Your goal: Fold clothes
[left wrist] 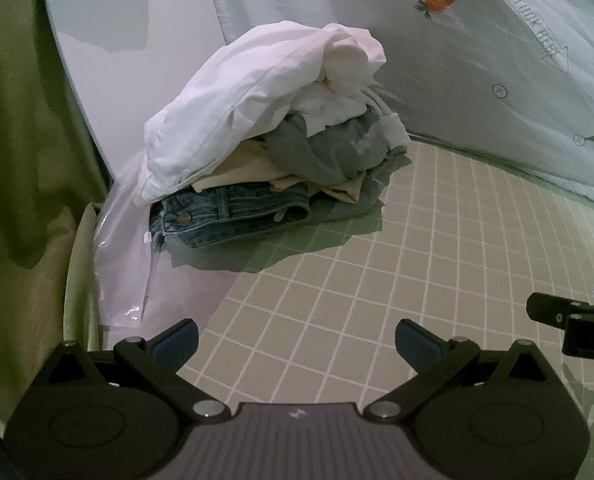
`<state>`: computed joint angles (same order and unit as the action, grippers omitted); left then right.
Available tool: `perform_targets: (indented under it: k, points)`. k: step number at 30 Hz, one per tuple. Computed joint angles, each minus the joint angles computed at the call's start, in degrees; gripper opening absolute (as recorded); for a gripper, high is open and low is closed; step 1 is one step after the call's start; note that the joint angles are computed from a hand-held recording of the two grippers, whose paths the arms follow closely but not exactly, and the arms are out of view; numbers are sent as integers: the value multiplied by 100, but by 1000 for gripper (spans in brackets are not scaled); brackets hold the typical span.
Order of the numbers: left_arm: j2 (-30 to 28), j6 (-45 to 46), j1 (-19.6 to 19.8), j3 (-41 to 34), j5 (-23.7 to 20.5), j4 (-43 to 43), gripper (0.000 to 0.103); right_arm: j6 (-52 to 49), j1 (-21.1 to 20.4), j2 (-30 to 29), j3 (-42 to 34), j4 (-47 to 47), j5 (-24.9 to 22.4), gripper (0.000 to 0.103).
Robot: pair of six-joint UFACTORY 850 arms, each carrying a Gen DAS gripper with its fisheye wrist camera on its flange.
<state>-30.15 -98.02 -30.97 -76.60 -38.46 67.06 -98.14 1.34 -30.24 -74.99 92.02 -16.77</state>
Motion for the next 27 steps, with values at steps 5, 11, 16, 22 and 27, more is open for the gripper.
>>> perform_targets:
  k: [5,11,16,22,27]
  points:
    - [21,-50,5,38,26,22,103,-23,3,-13,-14,-2,-3,103]
    - [46,-112,11,84,57,50,103,-37,-43,1,-1,-74,-51,103]
    - [66,-132,25,110,97,73,103,-128,-42,17,34,18,-23,103]
    - [74,-130,19,119,94,72,103,-37,-1,0,10,-23,36,103]
    - [55,-118,13,88,74,37,103,7,-15,-8,4,-73,9,103]
